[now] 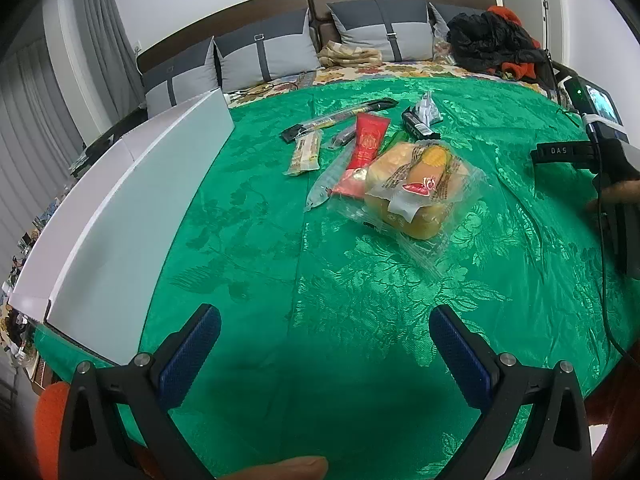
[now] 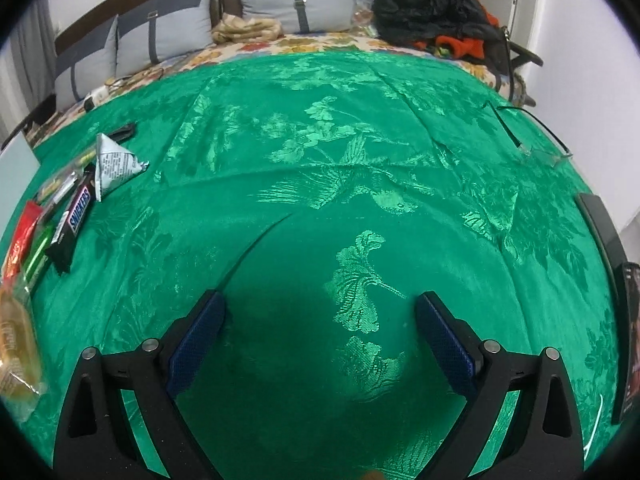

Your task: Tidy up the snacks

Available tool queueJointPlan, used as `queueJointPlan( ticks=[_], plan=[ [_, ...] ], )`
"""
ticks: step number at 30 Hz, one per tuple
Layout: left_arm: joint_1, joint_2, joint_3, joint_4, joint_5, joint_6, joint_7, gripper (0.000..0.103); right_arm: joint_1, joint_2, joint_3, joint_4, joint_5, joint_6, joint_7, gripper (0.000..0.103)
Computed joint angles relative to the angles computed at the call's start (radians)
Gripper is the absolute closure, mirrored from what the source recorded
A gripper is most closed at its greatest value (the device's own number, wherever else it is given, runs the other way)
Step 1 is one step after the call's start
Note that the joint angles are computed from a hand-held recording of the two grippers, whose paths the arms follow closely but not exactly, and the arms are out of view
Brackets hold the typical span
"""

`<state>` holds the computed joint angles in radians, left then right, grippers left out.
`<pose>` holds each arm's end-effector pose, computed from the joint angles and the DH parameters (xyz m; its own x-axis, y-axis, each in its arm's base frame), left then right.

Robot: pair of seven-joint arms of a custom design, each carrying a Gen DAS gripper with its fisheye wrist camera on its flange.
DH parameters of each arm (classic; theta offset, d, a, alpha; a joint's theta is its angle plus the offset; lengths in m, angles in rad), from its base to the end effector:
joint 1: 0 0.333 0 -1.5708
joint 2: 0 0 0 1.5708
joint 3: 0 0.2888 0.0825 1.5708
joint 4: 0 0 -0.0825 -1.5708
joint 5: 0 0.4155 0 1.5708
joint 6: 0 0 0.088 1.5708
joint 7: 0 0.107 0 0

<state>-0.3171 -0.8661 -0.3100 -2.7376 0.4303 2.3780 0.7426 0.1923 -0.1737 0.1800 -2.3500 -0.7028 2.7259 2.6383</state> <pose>0.3211 -0.2189 0.4764 0.0656 -0.9838 -0.1668 -0.7527 0.0609 -0.6555 0.4996 0.2219 0.4082 -0.1100 -0.9938 -0.0164 -0.7615 0.0949 -0.6412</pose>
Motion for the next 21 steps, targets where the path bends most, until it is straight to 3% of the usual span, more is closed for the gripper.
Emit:
queueJointPlan(
  ticks=[21],
  plan=[
    [0.011, 0.054, -0.005, 0.040, 0.000, -0.011, -0.009, 0.000, 0.000, -0.001, -0.001, -0.002, 0.000, 0.002, 0.001, 0.004]
  ],
)
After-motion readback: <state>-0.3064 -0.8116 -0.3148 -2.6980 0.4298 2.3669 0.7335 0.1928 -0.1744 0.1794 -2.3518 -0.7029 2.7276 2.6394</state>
